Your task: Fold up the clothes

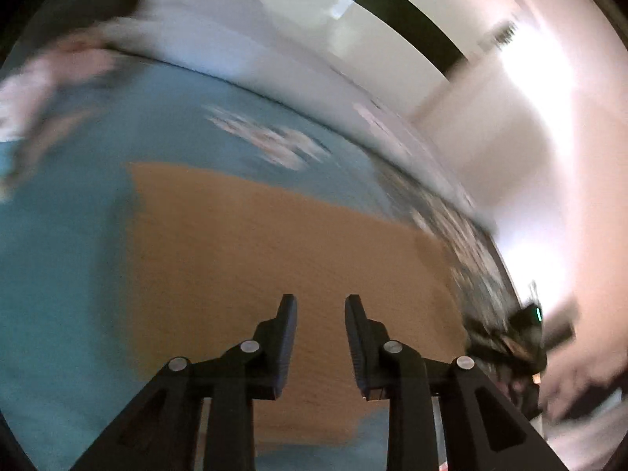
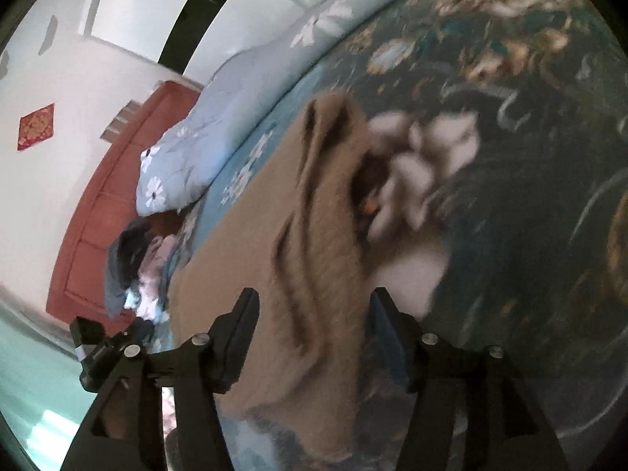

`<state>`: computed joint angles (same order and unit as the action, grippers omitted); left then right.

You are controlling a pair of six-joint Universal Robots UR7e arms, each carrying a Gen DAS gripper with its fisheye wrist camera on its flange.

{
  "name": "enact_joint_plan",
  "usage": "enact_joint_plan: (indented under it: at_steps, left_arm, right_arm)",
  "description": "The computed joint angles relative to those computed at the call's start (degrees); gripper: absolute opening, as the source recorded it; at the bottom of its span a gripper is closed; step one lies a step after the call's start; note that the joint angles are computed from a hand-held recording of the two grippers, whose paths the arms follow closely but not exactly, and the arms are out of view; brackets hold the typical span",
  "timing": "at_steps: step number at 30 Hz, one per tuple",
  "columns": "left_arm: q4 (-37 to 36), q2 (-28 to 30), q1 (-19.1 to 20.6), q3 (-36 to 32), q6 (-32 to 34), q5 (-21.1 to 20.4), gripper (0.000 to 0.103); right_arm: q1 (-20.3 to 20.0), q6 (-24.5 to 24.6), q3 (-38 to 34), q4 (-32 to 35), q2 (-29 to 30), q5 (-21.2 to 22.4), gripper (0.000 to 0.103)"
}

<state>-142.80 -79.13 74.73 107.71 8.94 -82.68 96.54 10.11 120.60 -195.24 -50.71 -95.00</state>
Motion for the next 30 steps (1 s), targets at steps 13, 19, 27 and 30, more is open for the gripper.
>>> enact_joint_plan:
  at_steps: [13, 19, 27, 30]
  left_arm:
    - [1.96, 1.75, -0.52, 4.52, -1.31, -2.46, 0.028]
    - [-4.69, -3.95, 0.76, 7.26, 2.16, -2.13, 0.028]
    - [-13.03, -7.15, 5.44, 6.62, 1.41, -0.5, 0.04]
    - [-13.65, -8.45, 8.46, 5.54, 0.47, -4.42, 0.042]
  right_arm:
    - [6.03, 8.13, -4.12, 3.13, 3.01, -12.68, 0.026]
    - [12.49, 4.95, -10.78, 12.67, 3.26, -20.5, 0.023]
    - [22.04, 3.06, -30.93, 34.15, 12.57, -33.0, 0.023]
    - [24.33, 0.94, -37.52, 38.14, 16.91, -34.35, 0.023]
